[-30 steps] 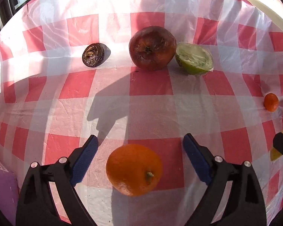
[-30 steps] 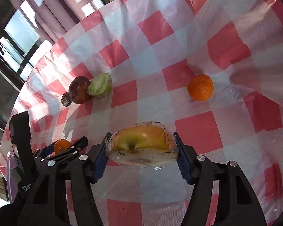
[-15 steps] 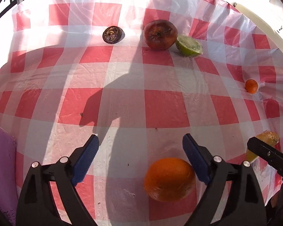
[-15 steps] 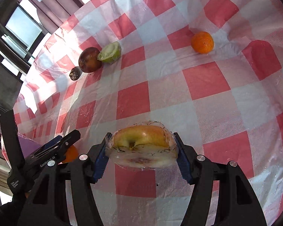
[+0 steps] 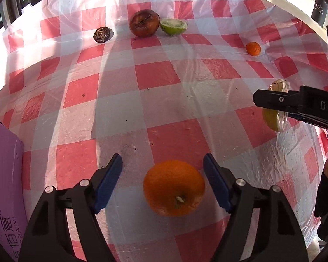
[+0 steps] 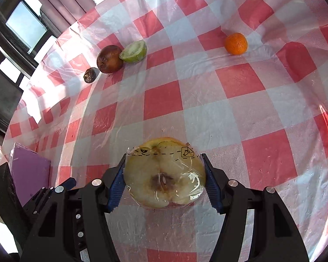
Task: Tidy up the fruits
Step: 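Grasp a mandarin orange with the left tool while the right tool holds the apple half, then carry the mandarin and the apple half over the white box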
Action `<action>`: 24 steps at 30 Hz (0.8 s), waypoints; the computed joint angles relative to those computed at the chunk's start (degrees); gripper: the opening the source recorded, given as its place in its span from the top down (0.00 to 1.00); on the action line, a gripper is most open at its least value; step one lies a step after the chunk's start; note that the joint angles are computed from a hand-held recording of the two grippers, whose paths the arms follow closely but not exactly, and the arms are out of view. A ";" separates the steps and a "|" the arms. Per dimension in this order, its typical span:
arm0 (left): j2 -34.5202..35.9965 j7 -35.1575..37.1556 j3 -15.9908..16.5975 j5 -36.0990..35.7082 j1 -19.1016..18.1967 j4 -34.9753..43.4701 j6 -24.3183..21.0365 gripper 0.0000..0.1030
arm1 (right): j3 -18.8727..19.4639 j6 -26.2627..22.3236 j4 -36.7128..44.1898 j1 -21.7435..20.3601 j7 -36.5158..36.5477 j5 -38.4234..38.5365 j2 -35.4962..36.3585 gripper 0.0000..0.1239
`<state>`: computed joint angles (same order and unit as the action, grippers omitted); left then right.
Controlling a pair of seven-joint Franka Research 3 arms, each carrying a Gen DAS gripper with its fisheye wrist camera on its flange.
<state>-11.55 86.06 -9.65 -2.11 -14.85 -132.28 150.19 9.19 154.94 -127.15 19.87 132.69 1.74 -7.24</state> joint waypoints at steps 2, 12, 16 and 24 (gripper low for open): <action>-1.92 1.25 0.50 -0.80 -0.19 -1.70 -0.64 0.27 | 0.78 -0.55 -0.17 -0.17 2.69 -1.92 -0.54 0.50; -6.01 11.61 4.30 -4.62 -2.38 -6.31 1.04 0.26 | 4.45 -3.17 -0.68 0.62 13.89 -8.99 -3.60 0.50; -3.47 18.13 4.43 -6.77 -3.53 -3.87 1.28 0.41 | 5.52 -5.24 -0.95 0.96 17.56 -10.97 -5.24 0.50; -3.58 27.27 4.36 -13.19 -3.37 -2.04 -2.13 0.58 | 7.24 -9.78 0.36 0.81 21.95 -14.52 -7.87 0.50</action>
<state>-15.13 113.33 -5.29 -15.30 -18.22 -134.32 148.06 16.42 145.17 -126.79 20.69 154.63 -12.78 -15.10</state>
